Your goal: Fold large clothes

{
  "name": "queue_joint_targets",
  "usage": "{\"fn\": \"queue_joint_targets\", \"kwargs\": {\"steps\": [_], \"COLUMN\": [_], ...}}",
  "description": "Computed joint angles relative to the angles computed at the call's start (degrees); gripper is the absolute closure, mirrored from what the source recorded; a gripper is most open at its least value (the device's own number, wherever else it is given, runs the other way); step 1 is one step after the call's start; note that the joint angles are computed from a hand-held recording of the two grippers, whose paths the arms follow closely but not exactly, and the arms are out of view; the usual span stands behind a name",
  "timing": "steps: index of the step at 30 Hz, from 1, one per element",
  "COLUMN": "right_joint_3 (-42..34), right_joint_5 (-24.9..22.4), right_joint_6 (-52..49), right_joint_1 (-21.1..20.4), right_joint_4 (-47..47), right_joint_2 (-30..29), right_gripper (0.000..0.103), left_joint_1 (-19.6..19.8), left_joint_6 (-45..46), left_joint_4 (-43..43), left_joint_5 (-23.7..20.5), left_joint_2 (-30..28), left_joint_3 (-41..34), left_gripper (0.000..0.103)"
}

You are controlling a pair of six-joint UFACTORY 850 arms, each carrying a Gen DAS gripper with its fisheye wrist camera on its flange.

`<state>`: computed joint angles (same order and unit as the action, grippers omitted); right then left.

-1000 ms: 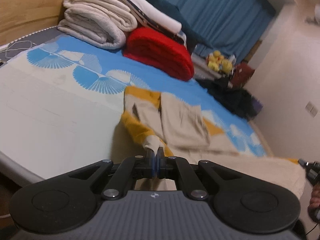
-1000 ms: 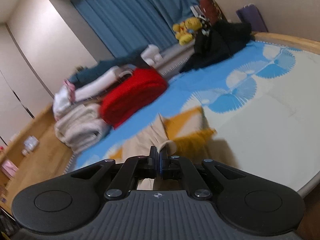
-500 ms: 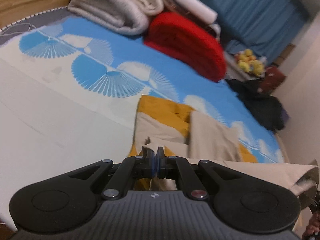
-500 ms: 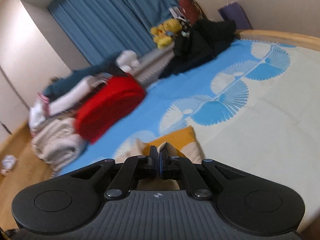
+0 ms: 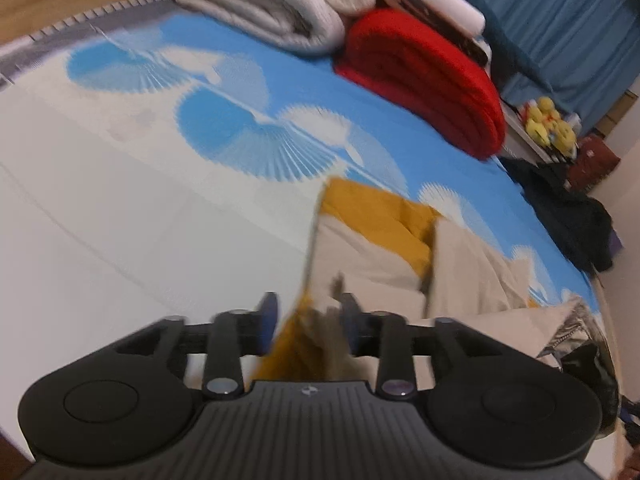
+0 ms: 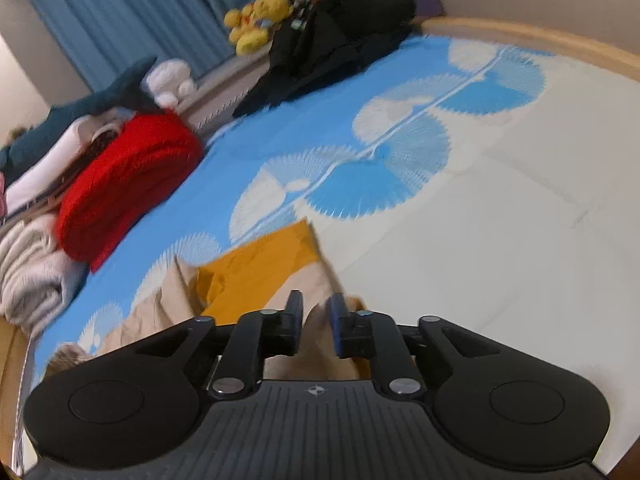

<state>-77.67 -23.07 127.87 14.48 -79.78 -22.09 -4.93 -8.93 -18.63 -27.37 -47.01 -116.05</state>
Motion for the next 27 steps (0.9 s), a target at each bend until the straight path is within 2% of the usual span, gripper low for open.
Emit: {"fn": "queue_joint_targets", "kwargs": {"steps": [2, 6, 10, 13, 16, 19, 22, 24, 27], "right_joint_3": [1.9, 5.1, 6.0, 5.7, 4.8, 3.7, 2.7, 1.7, -0.8], "right_joint_5": [-1.3, 0.2, 3.5, 5.2, 5.7, 6.1, 6.5, 7.0, 7.7], "right_joint_6": [3.7, 1.3, -9.1, -17.4, -23.2, -24.4, -25.0, -26.2, -29.7], "right_joint_1": [0.0, -0.5, -0.9, -0.7, -0.5, -0.7, -1.1, -1.5, -2.1], "right_joint_4": [-3.7, -1.2, 7.5, 12.4, 15.5, 15.7, 15.8, 17.3, 20.1], "right_joint_2": [1.5, 4.0, 4.6, 4.0, 2.8, 1.5, 0.0, -1.1, -3.4], "right_gripper": [0.08, 0.078, 0.066, 0.065, 0.062, 0.06, 0.058, 0.057, 0.057], "left_joint_1": [0.4, 0.6, 0.5, 0.0, -0.8, -1.2, -1.5, -1.7, -2.3], "left_joint_6": [-1.1, -2.4, 0.7, 2.6, 2.5, 3.3, 0.2, -0.4, -1.4], "left_joint_4": [1.2, 5.7, 6.5, 7.0, 8.5, 6.8, 7.4, 6.9, 8.3], "left_joint_5": [0.4, -3.6, -5.3, -5.4, -6.4, -3.5, -5.4, -5.1, -8.2], "left_joint_2": [1.2, 1.2, 1.3, 0.8, -0.4, -0.7, -3.6, -5.2, -10.3], "left_joint_3": [1.5, 1.1, 1.7, 1.9, 1.0, 1.8, -2.4, -5.0, -13.2], "left_gripper": [0.062, 0.062, 0.059, 0.055, 0.055, 0.054, 0.055, 0.052, 0.052]}}
